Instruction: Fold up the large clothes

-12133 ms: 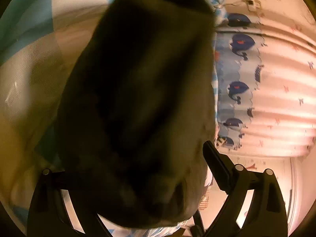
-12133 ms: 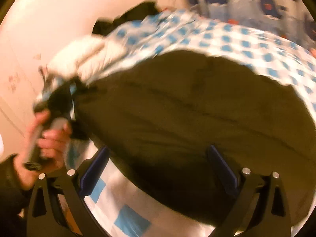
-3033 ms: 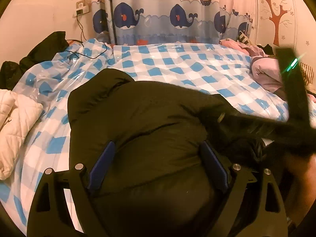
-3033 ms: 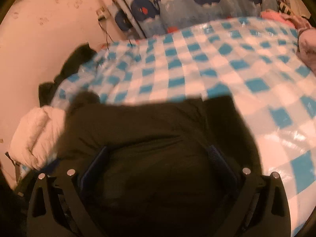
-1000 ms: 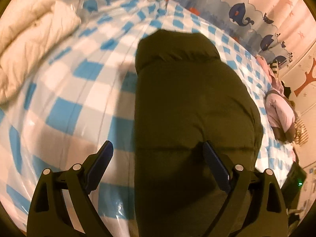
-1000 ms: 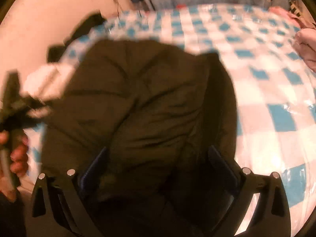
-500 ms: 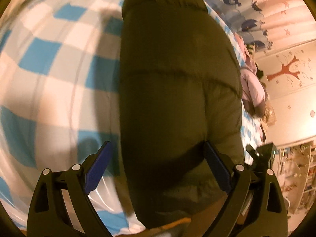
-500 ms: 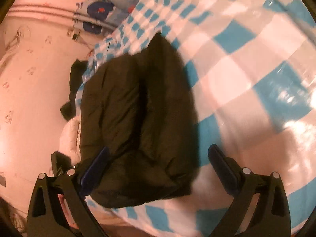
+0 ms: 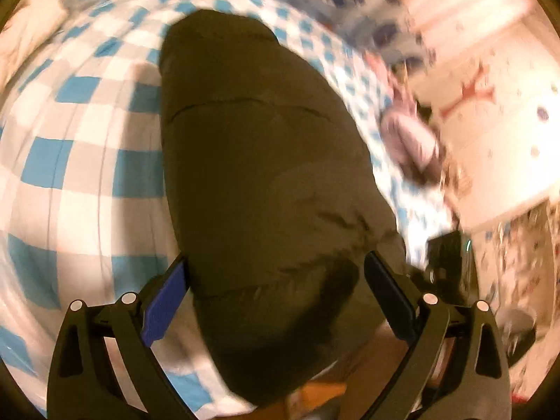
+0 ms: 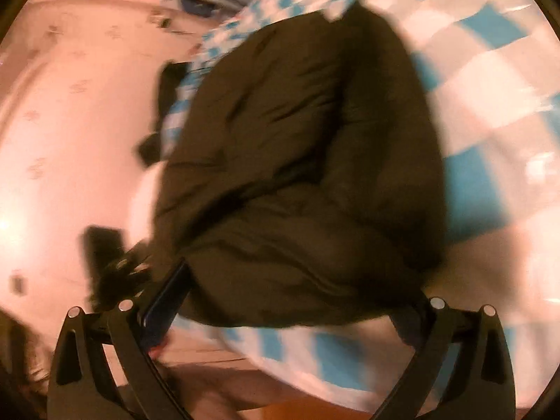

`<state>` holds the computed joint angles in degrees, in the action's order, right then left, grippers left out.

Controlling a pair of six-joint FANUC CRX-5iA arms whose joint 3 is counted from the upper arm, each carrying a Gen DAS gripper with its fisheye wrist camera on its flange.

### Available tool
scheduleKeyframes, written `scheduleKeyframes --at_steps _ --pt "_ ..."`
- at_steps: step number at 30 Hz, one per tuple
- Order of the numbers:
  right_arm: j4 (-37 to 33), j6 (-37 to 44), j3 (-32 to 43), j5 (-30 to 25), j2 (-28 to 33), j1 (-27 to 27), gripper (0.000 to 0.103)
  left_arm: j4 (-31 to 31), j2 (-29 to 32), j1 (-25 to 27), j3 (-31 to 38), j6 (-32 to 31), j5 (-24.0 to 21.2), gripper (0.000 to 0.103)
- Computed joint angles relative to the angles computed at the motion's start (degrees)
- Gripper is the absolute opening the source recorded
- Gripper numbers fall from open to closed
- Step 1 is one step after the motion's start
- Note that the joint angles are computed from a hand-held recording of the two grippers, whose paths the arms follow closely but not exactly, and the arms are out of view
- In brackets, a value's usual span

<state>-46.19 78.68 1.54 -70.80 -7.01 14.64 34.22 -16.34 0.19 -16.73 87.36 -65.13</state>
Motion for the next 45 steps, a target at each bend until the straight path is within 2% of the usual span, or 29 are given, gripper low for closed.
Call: scheduleKeyframes --at_steps 2,4,7,8,9,10,11,12,13,14,15,18,19,21,25,28,29,31,33,36,39,41,43,44,45 --pt "11.45 -6.97 -2.70 5.27 -3.45 4.44 0.097 -7.13 2.15 -2.36 4.07 2.63 -3.27 0.093" --pt "22.22 -13.32 -5.54 10.43 -6.53 8.93 0.097 -13.26 2.28 -3.49 6.60 6.79 -3.70 0.093" --pt "32.80 -15.26 -8.69 17.67 -9.36 15.16 0.097 -21.32 -0.13 -4.04 8.42 14.63 -1.14 0.093" --pt "35.40 -15.01 -8.50 17.11 -8.79 17.02 0.097 -22.70 -1.08 -4.20 8.40 16.87 0.76 0.093" --pt "36.73 -13.66 -7.90 15.00 -7.86 17.75 0.097 -22.11 -1.92 -3.76 7.59 17.17 2.47 0.093" --pt "35.90 -11.21 -5.33 9.89 -5.06 17.94 0.096 -20.37 -2.77 -3.10 6.28 16.52 4.60 0.093" --pt "32.07 -7.69 -2.17 3.45 -0.88 17.14 0.096 -18.08 -3.42 -2.85 4.84 15.79 7.24 0.093" --pt "27.91 -5.66 -0.31 0.01 1.54 15.72 0.096 -16.85 -3.31 -2.75 4.55 15.14 8.23 0.093" --pt "26.74 -5.60 -0.18 -0.42 1.97 15.28 0.096 -15.80 -2.64 -3.18 4.57 14.52 9.16 0.093" --pt "28.57 -6.35 -1.83 1.86 0.39 15.91 0.096 -16.00 -1.64 -4.01 5.28 14.83 9.47 0.093" --pt "33.40 -9.32 -4.39 6.22 -2.13 17.63 0.096 -16.76 -1.03 -4.74 5.70 15.56 9.70 0.093" --pt "43.73 -14.88 -7.36 13.75 -5.55 20.95 0.096 -17.18 0.74 -5.66 6.67 15.90 8.80 0.093" --pt "46.75 -15.23 -6.94 16.66 -5.48 21.71 0.096 -17.73 1.41 -5.96 7.39 16.54 8.13 0.093" --pt "48.83 -14.05 -2.77 17.87 -2.26 21.99 0.096 -20.88 3.01 -7.40 9.39 19.12 7.17 0.093" --pt "46.61 -9.09 9.50 17.36 8.09 21.02 0.096 -25.10 5.42 -9.16 12.70 22.24 5.91 0.093" --pt "39.49 -7.40 20.59 10.44 19.77 17.83 0.097 -25.96 6.39 -9.41 13.72 22.08 5.03 0.093" --pt "35.94 -6.35 22.66 7.67 22.60 16.85 0.097 -25.63 6.74 -9.37 13.84 21.34 5.00 0.093" --pt "28.55 -5.39 24.07 6.73 25.74 13.80 0.097 -25.98 6.84 -9.54 13.92 20.07 5.77 0.093" --pt "28.35 -5.99 24.80 5.16 26.11 13.50 0.097 -28.77 8.31 -10.83 16.39 20.44 3.81 0.094" --pt "30.38 -6.32 23.47 4.25 23.43 14.21 0.097 -28.75 8.55 -10.31 16.61 22.30 3.15 0.094" --pt "30.67 -2.22 14.16 11.30 12.89 15.90 0.097 -26.03 6.45 -8.36 13.92 22.56 5.84 0.093" --pt "31.81 -0.98 9.09 13.58 7.82 17.72 0.097 -24.95 5.31 -7.49 12.51 23.01 7.00 0.093" --pt "36.92 -1.72 6.72 10.37 7.09 20.67 0.097 -24.39 4.89 -6.98 11.77 23.45 7.21 0.093" --pt "36.99 -0.27 6.93 6.52 8.57 21.28 0.097 -24.85 5.19 -7.18 12.01 23.67 6.75 0.093" --pt "34.05 1.01 7.17 5.29 9.33 20.29 0.097 -25.93 5.54 -7.64 12.57 24.19 6.28 0.093"
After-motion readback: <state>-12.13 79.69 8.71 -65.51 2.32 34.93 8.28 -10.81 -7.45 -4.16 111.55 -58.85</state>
